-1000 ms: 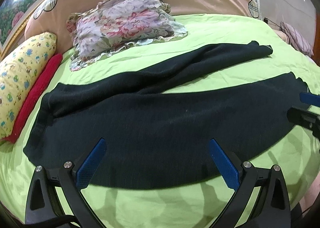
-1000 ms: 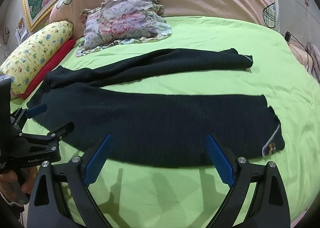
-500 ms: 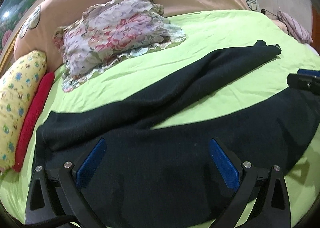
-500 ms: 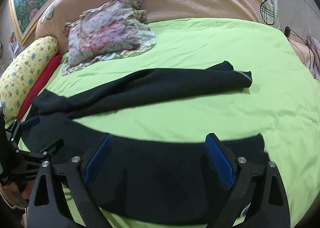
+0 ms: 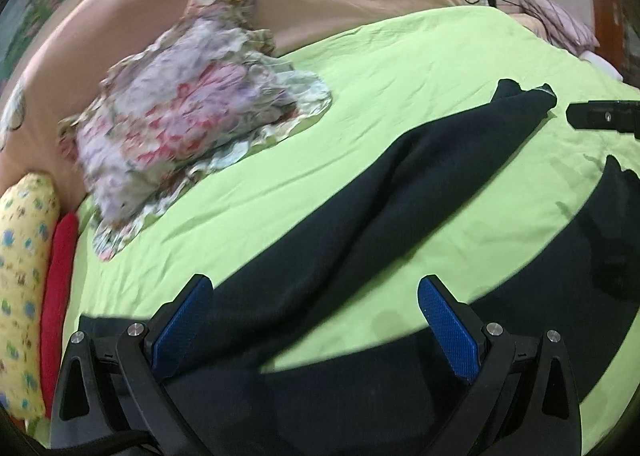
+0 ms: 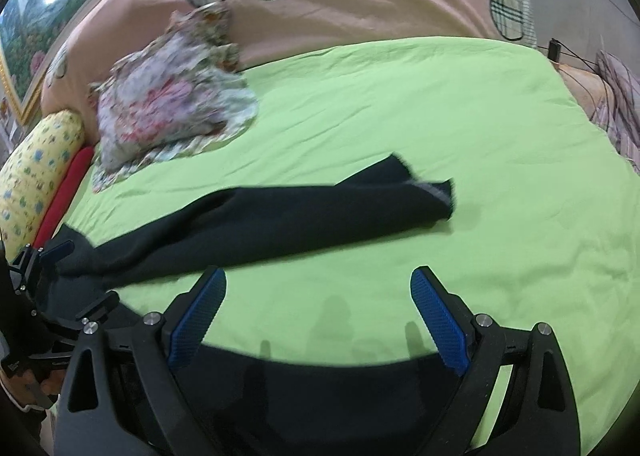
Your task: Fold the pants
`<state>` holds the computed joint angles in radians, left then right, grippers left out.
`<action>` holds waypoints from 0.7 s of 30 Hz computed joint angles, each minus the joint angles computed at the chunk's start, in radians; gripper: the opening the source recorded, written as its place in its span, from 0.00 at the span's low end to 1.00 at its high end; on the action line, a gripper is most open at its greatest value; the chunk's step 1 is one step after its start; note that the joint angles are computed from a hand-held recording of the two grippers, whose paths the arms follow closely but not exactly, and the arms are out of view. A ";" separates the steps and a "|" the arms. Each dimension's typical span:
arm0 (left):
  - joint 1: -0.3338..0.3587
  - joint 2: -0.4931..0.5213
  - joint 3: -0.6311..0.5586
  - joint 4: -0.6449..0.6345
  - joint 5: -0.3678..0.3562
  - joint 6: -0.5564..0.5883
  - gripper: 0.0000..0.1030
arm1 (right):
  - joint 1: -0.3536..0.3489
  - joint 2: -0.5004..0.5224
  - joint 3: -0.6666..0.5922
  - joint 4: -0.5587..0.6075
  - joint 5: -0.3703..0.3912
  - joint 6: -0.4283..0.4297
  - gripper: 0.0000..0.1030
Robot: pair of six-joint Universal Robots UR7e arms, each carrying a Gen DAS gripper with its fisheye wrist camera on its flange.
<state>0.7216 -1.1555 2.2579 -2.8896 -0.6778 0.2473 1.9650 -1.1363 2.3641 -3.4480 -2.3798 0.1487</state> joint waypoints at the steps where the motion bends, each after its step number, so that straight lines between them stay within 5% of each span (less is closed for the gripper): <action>1: 0.007 0.010 -0.016 0.006 -0.008 0.009 1.00 | -0.014 -0.016 0.002 0.003 0.010 0.001 0.91; 8: 0.077 0.076 -0.157 0.109 -0.105 0.054 1.00 | -0.105 -0.096 -0.020 0.090 0.022 0.050 0.91; 14: 0.136 0.120 -0.261 0.230 -0.209 0.099 1.00 | -0.201 -0.137 -0.030 0.156 0.119 0.136 0.91; 18: 0.169 0.139 -0.316 0.308 -0.266 0.100 0.98 | -0.249 -0.141 -0.040 0.207 0.164 0.173 0.77; 20: 0.184 0.143 -0.343 0.357 -0.301 0.087 0.90 | -0.272 -0.145 -0.041 0.226 0.200 0.192 0.69; 21: 0.191 0.142 -0.357 0.384 -0.324 0.078 0.80 | -0.277 -0.144 -0.042 0.229 0.209 0.192 0.57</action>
<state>0.9131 -1.0133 1.9014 -2.5060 -1.0019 0.3255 1.6876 -1.2807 2.3226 -3.2189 -2.1709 0.3407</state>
